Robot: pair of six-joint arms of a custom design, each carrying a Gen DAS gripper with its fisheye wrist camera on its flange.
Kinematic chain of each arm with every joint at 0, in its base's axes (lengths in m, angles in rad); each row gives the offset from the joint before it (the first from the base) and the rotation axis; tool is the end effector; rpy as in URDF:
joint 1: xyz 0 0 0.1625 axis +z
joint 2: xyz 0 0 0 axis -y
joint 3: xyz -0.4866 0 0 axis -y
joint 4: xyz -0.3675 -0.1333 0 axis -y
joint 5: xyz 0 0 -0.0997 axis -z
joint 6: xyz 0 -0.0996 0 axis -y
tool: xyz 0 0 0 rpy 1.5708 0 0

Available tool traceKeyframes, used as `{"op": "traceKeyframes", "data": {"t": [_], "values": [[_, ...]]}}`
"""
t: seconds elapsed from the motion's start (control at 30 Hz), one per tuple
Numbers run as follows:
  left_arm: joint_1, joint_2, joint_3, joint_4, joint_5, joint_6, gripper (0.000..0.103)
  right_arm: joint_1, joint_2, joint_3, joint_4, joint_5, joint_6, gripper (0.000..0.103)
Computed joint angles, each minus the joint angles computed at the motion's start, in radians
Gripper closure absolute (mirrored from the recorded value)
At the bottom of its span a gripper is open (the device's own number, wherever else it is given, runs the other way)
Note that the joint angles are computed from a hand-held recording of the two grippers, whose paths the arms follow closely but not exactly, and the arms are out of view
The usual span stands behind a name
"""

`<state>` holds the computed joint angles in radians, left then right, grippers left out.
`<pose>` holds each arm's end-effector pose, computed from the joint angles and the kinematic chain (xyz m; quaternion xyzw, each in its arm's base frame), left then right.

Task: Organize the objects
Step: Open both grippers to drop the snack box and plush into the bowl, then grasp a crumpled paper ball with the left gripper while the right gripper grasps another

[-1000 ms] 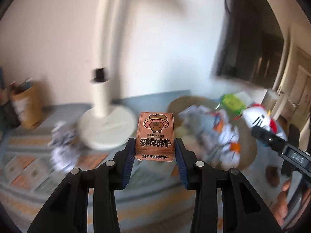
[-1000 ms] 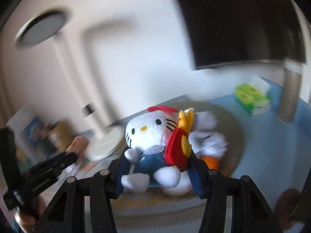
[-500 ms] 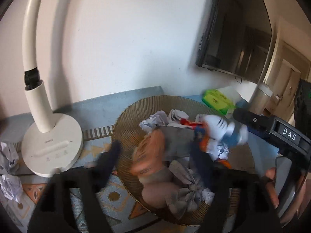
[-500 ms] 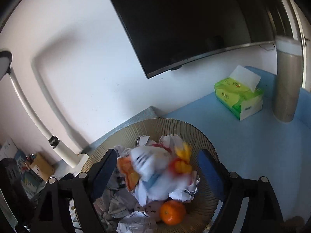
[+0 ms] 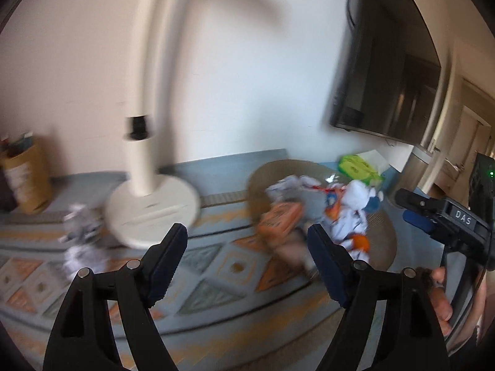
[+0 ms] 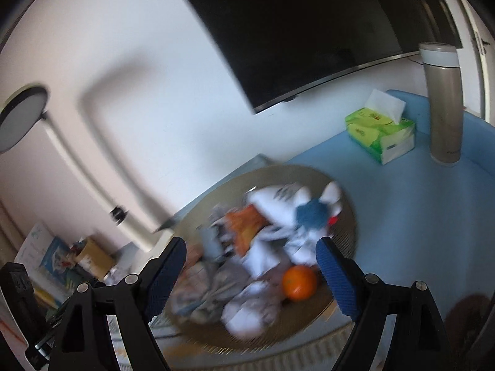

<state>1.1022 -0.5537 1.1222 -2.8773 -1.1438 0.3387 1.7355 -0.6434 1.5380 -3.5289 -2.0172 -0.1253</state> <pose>-0.2319 -0.8447 0.2205 0.2877 0.8683 -0.3646 0.1743 0.2114 -0.7214 0.2113 0.0104 -0.8479 0.4981 0.1810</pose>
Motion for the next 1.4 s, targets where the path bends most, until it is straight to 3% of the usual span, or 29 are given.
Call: {"op": "traceKeyframes", "data": {"t": [0.2, 0.37, 0.47, 0.53, 0.6, 0.7, 0.87, 1.0, 1.07, 1.13, 1.23, 1.4], "values": [[0.034, -0.143, 0.226, -0.161, 0.190, -0.033, 0.017, 0.060, 0.070, 0.046, 0.035, 0.042, -0.042, 0.018], [0.093, -0.200, 0.312, -0.218, 0.318, -0.081, 0.017, 0.097, 0.196, -0.038, 0.129, -0.036, -0.121, 0.018], [0.121, -0.205, 0.331, -0.218, 0.339, -0.118, 0.017, 0.112, 0.249, -0.076, 0.142, -0.112, -0.169, 0.018], [0.129, -0.211, 0.339, -0.199, 0.343, -0.151, 0.018, 0.127, 0.276, -0.083, 0.060, -0.152, -0.257, 0.017], [0.127, -0.208, 0.348, -0.250, 0.325, -0.116, 0.017, 0.134, 0.294, -0.090, 0.016, -0.171, -0.304, 0.005], [0.121, -0.202, 0.352, -0.238, 0.338, -0.087, 0.017, 0.149, 0.327, -0.123, -0.008, -0.221, -0.373, 0.004], [0.115, -0.195, 0.351, -0.241, 0.363, -0.074, 0.017, 0.152, 0.334, -0.130, -0.012, -0.231, -0.393, 0.003], [0.123, -0.211, 0.343, -0.173, 0.338, -0.132, 0.017, 0.148, 0.322, -0.141, 0.075, -0.234, -0.339, 0.001], [0.147, -0.236, 0.312, -0.046, 0.230, -0.193, 0.017, 0.146, 0.306, -0.149, 0.181, -0.232, -0.292, 0.001], [0.162, -0.243, 0.266, 0.035, 0.154, -0.231, 0.017, 0.144, 0.281, -0.157, 0.290, -0.181, -0.232, 0.001], [0.182, -0.217, 0.116, 0.161, 0.040, -0.234, 0.017, 0.158, 0.294, -0.271, 0.488, -0.115, -0.204, 0.001], [0.204, -0.065, -0.236, 0.377, 0.009, -0.192, 0.017, 0.162, 0.434, -0.574, 0.674, -0.062, -0.222, 0.001]]}}
